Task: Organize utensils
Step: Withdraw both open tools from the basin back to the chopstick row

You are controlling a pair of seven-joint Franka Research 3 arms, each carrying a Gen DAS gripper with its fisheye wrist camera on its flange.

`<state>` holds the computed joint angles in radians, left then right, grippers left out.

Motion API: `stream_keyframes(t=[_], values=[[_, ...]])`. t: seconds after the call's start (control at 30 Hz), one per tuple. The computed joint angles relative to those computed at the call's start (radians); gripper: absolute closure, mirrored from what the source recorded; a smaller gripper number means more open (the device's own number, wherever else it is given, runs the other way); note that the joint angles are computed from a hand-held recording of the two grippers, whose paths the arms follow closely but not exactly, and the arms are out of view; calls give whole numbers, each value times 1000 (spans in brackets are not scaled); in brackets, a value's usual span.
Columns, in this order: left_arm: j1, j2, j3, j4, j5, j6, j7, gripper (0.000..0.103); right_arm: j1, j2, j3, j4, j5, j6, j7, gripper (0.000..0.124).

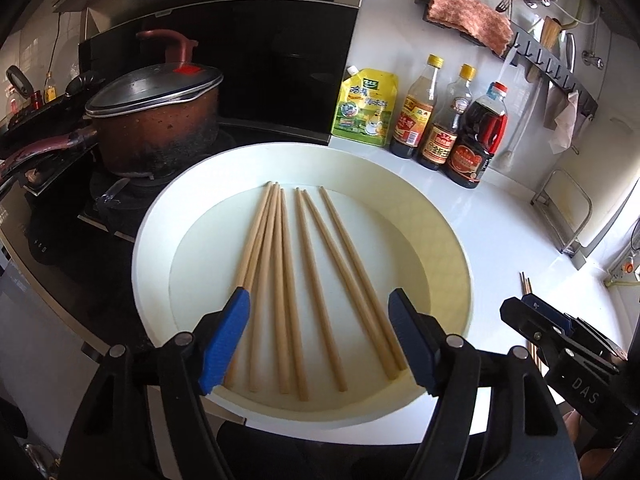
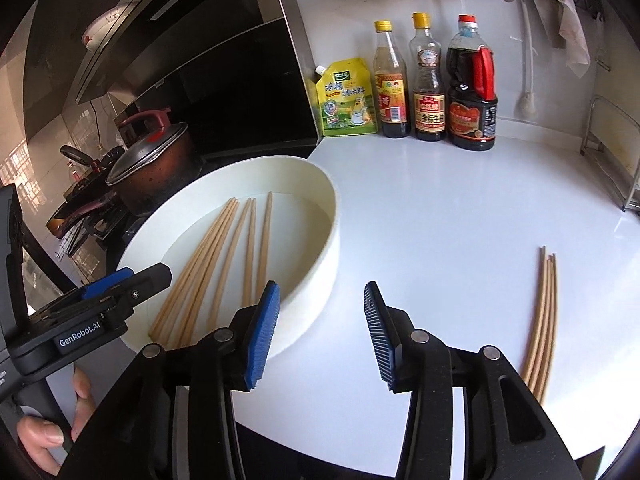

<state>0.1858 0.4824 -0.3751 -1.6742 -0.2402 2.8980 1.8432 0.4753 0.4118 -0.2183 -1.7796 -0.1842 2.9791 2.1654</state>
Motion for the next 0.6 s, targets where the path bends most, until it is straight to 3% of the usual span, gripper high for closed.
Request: stream_keyframes(t=[0.17, 0.3, 0.47, 0.6], values=[[52, -41, -103, -64, -79, 33, 100, 28, 148, -111, -211, -162, -220, 28, 224, 75], [54, -63, -150, -103, -120, 70, 173, 25, 201, -187, -319, -258, -420, 18, 423, 75], [22, -74, -168, -119, -143, 68, 204, 25, 195, -263, -370, -357, -612, -1, 621, 74], [2, -79, -190, -135, -165, 65, 244, 25, 149, -295, -357, -413, -687, -8, 705, 74]])
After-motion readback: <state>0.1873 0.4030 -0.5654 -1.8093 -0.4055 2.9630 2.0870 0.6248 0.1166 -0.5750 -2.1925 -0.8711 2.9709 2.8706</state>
